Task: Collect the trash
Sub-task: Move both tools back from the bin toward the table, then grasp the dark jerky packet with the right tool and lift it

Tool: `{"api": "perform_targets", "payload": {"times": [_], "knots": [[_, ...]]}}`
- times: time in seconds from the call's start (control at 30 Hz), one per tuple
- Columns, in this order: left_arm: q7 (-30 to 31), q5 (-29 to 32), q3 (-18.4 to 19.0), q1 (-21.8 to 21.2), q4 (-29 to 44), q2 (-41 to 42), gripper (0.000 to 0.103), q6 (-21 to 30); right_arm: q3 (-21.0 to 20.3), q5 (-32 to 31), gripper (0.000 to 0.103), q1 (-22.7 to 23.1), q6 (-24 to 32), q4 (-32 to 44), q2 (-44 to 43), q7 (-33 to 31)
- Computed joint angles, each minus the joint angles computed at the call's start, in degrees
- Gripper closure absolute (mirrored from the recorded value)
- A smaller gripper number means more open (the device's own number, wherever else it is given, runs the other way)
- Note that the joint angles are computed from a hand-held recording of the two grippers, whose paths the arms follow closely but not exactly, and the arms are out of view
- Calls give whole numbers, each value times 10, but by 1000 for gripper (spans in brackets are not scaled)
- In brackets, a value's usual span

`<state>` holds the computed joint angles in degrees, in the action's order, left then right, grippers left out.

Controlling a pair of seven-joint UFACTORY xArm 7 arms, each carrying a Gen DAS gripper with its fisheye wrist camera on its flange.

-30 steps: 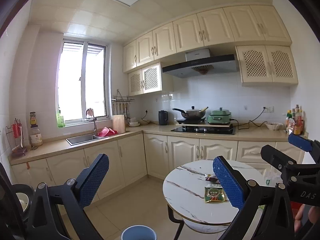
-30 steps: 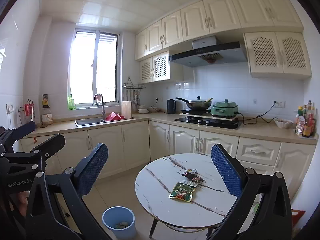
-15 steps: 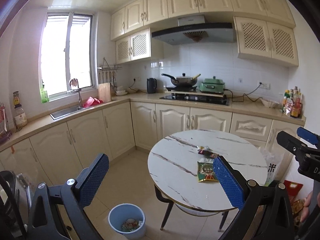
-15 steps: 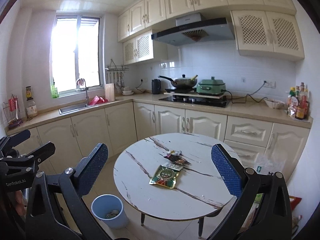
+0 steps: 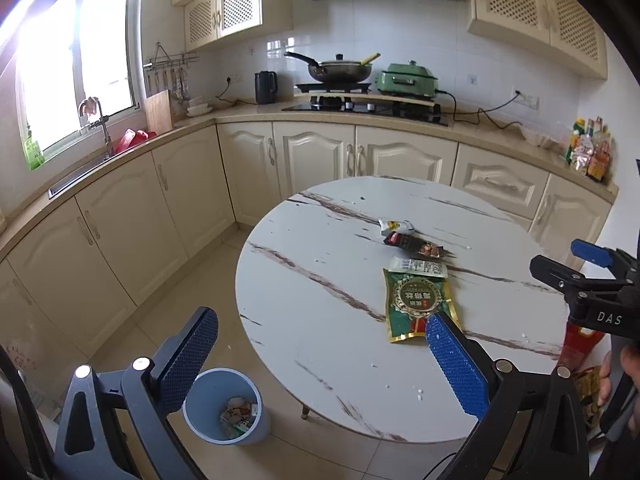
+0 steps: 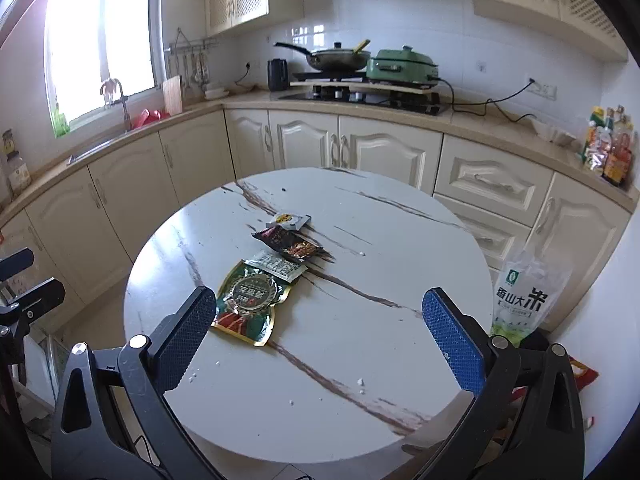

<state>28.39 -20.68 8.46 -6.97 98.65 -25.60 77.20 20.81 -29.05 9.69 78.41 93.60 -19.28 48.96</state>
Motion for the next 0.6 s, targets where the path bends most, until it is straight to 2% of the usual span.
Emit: {"api": "perform_targets", "payload": {"times": [0.13,0.2,0.3,0.47,0.6], "knots": [[-9,5,-18,1,97,111,1,-4,-60,60,0,6,-53,-15,38,-68],[-12,6,-33,9,135,158,1,-11,-72,65,0,4,-45,8,80,-99],[-29,14,-59,24,220,243,1,-4,-98,90,0,12,-64,30,128,-148],[-50,40,-98,35,303,333,1,-4,-136,147,0,17,-92,80,211,-233],[-67,61,-118,30,337,378,1,-8,-154,191,2,16,-100,107,256,-273]]}}
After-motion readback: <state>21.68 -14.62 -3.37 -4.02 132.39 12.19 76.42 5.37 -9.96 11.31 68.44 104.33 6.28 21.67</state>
